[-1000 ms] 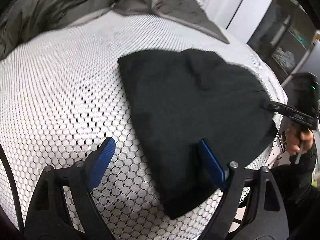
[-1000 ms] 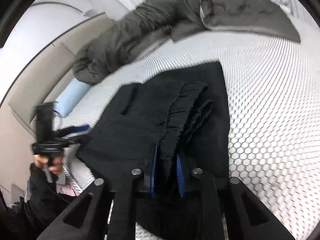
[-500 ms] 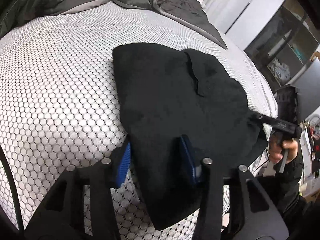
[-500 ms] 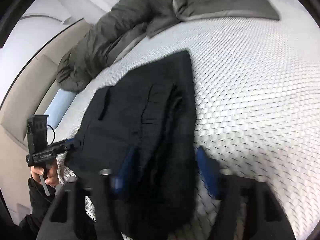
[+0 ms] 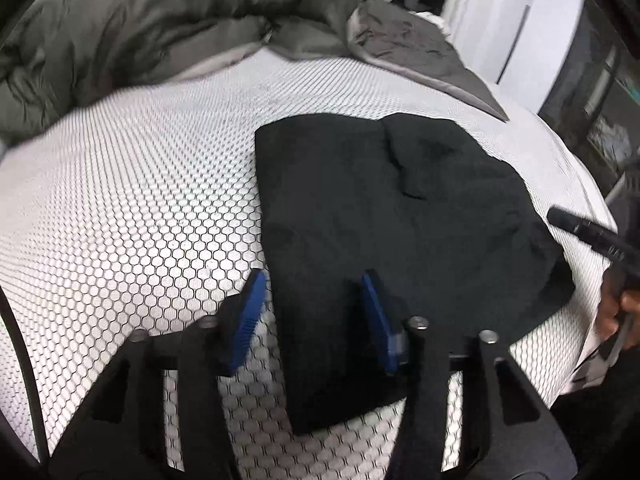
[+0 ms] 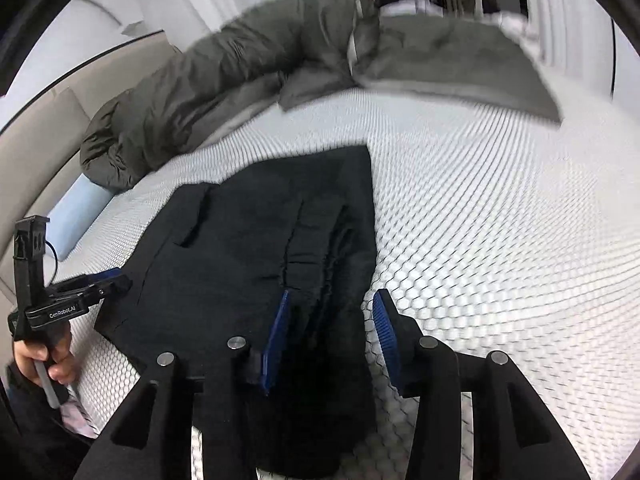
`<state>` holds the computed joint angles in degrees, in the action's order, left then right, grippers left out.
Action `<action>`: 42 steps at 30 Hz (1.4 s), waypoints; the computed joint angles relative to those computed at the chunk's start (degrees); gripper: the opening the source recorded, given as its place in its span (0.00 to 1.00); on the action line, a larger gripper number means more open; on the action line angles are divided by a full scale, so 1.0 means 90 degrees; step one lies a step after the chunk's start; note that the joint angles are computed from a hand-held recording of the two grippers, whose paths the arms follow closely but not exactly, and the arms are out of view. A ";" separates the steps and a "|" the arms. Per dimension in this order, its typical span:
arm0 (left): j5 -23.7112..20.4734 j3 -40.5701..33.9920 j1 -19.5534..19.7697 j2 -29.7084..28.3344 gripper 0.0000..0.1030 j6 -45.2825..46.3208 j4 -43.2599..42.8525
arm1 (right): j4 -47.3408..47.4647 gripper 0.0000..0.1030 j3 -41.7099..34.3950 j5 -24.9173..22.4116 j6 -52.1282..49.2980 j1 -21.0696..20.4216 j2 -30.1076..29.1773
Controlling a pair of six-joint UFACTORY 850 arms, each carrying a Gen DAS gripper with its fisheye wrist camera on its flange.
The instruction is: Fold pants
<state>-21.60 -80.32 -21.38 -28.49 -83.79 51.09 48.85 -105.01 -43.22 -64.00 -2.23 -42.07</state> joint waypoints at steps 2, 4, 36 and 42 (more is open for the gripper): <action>-0.0316 -0.0125 -0.0159 -0.0082 0.61 -0.0023 0.0195 | 0.0308 0.42 0.0339 -0.0102 -0.0546 -0.0015 0.0229; -0.0396 -0.0127 -0.0247 -0.0131 0.62 0.0343 0.0122 | 0.0187 0.41 0.0541 -0.0022 -0.0923 0.0087 0.0329; -0.2727 0.0395 -0.1675 0.0410 0.99 -0.3760 0.3974 | 0.4518 1.00 0.3148 0.0332 -0.5717 -0.0134 0.1990; -0.2602 0.0359 -0.1571 0.0355 0.99 -0.3727 0.3910 | 0.4512 1.00 0.3189 0.0384 -0.5752 -0.0114 0.2008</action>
<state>-45.01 -77.10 -35.51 -25.30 -117.33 86.29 89.45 -76.30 -39.76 -115.78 -3.26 -24.00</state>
